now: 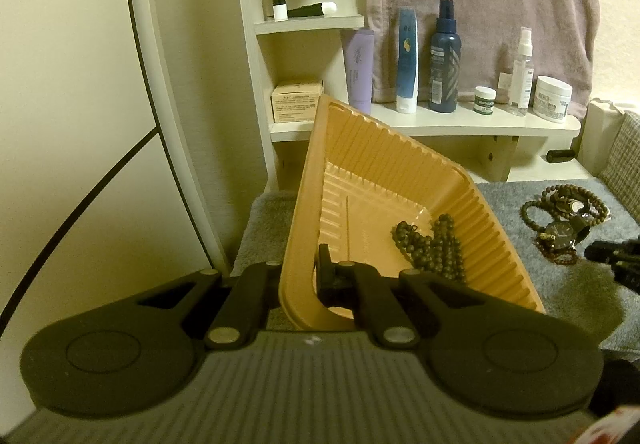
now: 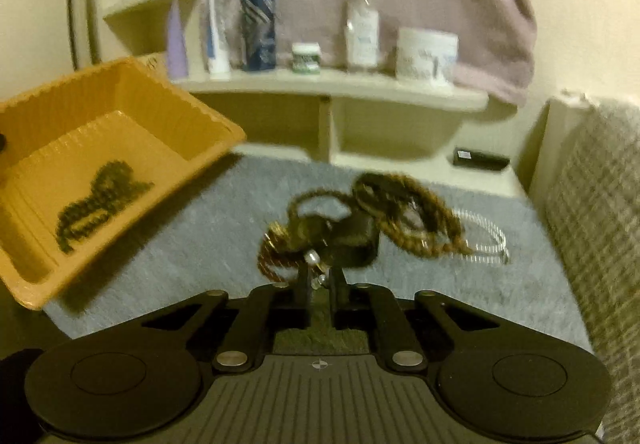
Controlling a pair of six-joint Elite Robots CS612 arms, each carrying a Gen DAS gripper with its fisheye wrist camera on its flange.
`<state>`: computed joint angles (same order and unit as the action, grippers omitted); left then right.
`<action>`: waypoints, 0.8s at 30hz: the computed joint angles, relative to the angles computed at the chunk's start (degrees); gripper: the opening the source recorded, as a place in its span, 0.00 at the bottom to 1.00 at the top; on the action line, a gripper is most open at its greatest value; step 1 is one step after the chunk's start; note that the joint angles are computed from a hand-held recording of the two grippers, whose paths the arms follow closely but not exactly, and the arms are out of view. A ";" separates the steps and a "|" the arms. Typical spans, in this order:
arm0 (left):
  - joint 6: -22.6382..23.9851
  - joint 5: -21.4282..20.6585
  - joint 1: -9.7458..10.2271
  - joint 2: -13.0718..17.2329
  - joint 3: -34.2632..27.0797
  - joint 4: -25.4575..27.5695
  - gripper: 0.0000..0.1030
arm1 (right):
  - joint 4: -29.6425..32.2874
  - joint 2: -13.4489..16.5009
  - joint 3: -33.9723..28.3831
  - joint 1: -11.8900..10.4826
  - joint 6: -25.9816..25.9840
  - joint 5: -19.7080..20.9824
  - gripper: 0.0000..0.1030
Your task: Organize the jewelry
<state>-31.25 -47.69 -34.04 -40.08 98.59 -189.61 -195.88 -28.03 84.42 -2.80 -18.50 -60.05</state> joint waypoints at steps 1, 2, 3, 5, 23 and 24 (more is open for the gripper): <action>0.03 0.02 0.00 0.01 -0.02 0.01 0.04 | -0.71 -0.27 0.23 0.00 0.03 0.86 0.08; 0.05 0.01 -0.01 0.02 -0.01 -0.03 0.04 | -1.48 -0.61 0.50 0.00 0.18 2.13 0.08; 0.12 0.08 -0.03 0.02 0.01 -0.10 0.04 | -2.26 -0.93 0.71 0.04 0.40 3.45 0.08; 0.23 0.18 -0.07 0.02 0.01 -0.14 0.04 | -3.39 -1.54 1.01 0.15 0.65 6.76 0.08; 0.13 0.13 -0.05 0.11 -0.01 -0.61 0.04 | 10.52 -3.58 2.36 2.86 -14.32 21.49 0.13; 0.09 0.12 -0.08 0.11 0.01 -0.67 0.04 | 9.39 -3.39 2.34 2.78 -13.01 21.26 0.22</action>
<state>-31.16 -47.57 -34.12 -39.97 98.60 -190.28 -186.49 -31.43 86.76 -0.02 -31.52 -38.79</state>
